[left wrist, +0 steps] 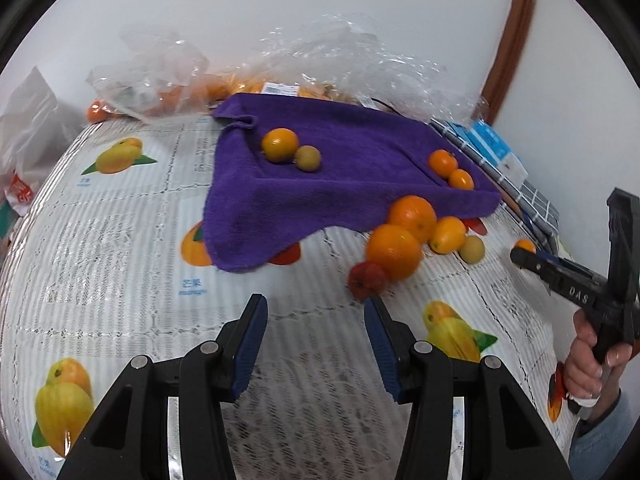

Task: Organize fruits
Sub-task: 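Grasp a small red fruit with the left tool while the right tool holds its orange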

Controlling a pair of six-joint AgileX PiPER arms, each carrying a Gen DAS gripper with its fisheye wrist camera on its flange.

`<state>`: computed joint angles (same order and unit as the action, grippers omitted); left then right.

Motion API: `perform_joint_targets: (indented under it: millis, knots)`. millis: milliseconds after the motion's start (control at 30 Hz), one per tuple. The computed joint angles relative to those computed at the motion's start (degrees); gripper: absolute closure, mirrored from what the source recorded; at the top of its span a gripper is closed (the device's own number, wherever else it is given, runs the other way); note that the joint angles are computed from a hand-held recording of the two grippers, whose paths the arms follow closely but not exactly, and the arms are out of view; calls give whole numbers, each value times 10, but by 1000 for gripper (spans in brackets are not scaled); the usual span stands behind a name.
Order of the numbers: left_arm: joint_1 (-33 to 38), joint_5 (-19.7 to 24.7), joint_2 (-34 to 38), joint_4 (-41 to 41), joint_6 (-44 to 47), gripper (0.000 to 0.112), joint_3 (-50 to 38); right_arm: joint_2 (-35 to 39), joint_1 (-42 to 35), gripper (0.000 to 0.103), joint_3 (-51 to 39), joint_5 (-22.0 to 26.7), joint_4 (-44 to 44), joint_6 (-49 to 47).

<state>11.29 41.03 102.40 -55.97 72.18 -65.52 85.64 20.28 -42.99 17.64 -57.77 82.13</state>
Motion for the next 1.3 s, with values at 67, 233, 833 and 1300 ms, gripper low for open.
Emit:
perform_joint_targets:
  millis: [67,233,833,1300]
  knots:
    - [-6,-6,-6,3,-5,64,7,-11,-17,69,14,-30,-5,10]
    - [-33,-22,-19,32,-20,65,22,-26,-53,69,37,-100,6,-1]
    - [-84,-41,24,71,-91,80,-38,-26,-49,69,36,-111,47,-52]
    - [-54,-38,-9,-52,9,88,13,-31,-50,69,42,-108,-29,31]
